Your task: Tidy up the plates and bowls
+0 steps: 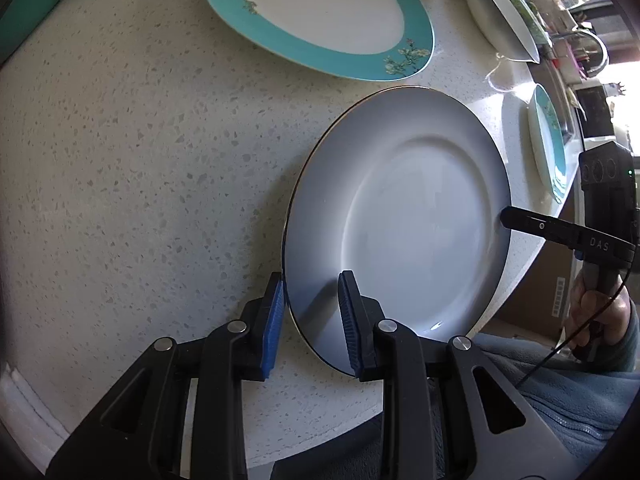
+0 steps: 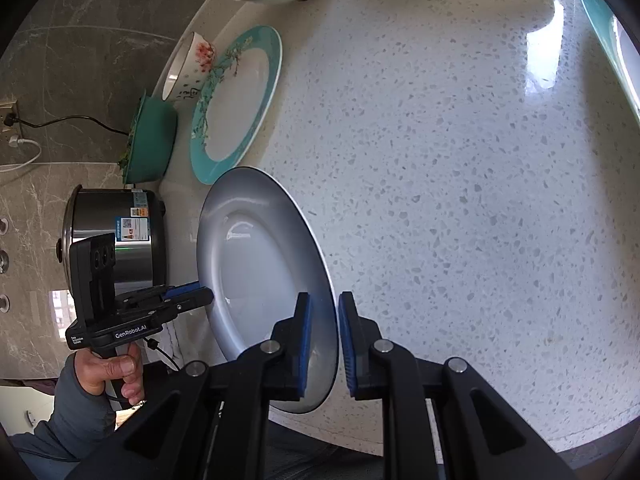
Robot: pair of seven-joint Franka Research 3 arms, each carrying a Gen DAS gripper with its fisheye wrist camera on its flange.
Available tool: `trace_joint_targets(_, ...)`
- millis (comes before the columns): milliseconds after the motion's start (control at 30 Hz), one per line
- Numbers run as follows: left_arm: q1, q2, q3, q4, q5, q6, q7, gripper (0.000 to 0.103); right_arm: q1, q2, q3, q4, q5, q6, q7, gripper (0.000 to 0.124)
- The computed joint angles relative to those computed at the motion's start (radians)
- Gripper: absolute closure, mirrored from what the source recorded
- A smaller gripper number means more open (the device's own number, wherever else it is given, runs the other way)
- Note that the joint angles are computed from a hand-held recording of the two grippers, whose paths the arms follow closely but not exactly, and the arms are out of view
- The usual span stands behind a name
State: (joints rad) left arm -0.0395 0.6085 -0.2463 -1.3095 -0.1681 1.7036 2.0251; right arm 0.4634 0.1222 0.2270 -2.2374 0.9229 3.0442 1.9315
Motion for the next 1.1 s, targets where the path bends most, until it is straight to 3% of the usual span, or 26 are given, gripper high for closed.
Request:
trace_joint_targets(233, 0.001, -0.044, -0.001, -0.075, -0.012, 0.055, -0.022, 0.079, -0.012, 0.003, -0.003, -0.005, 0.011, -0.032, -0.045, 0.105)
trace_joint_targets(467, -0.023, -0.074, -0.004, -0.126, -0.007, 0.132, -0.052, 0.077, -0.012, 0.022, -0.017, 0.013, -0.076, -0.058, -0.024, 0.100)
trace_joint_targets(567, -0.025, -0.106, -0.007, -0.175, -0.018, 0.184, -0.067, 0.069, -0.015, 0.022, -0.017, 0.021, -0.093, -0.069, -0.035, 0.091)
trace_joint_targets(633, -0.025, -0.136, -0.003, -0.218, -0.015, 0.230, -0.073, 0.043, -0.018, 0.019, -0.020, 0.023, -0.110, -0.072, -0.047, 0.084)
trace_joint_targets(833, -0.026, -0.190, 0.009, -0.271, -0.017, 0.336, -0.145, 0.041, -0.032, -0.025, -0.038, 0.004, -0.135, -0.098, -0.088, 0.083)
trace_joint_targets(900, -0.027, -0.205, 0.010, -0.270, -0.019, 0.398, -0.160, 0.032, -0.046, -0.047, -0.035, 0.000, -0.074, -0.074, -0.172, 0.080)
trace_joint_targets(933, -0.035, -0.206, 0.013, -0.262, -0.002, 0.429, -0.172, 0.028, -0.053, -0.055, -0.039, 0.004, -0.052, -0.066, -0.214, 0.075)
trace_joint_targets(1000, -0.055, -0.186, 0.021, -0.218, 0.045, 0.488, -0.198, 0.028, -0.057, -0.062, -0.073, 0.021, -0.158, -0.066, -0.162, 0.071)
trace_joint_targets(1100, -0.108, -0.108, 0.047, -0.112, 0.165, 0.598, -0.266, 0.027, -0.082, -0.023, -0.090, 0.104, -0.190, -0.046, -0.210, 0.064)
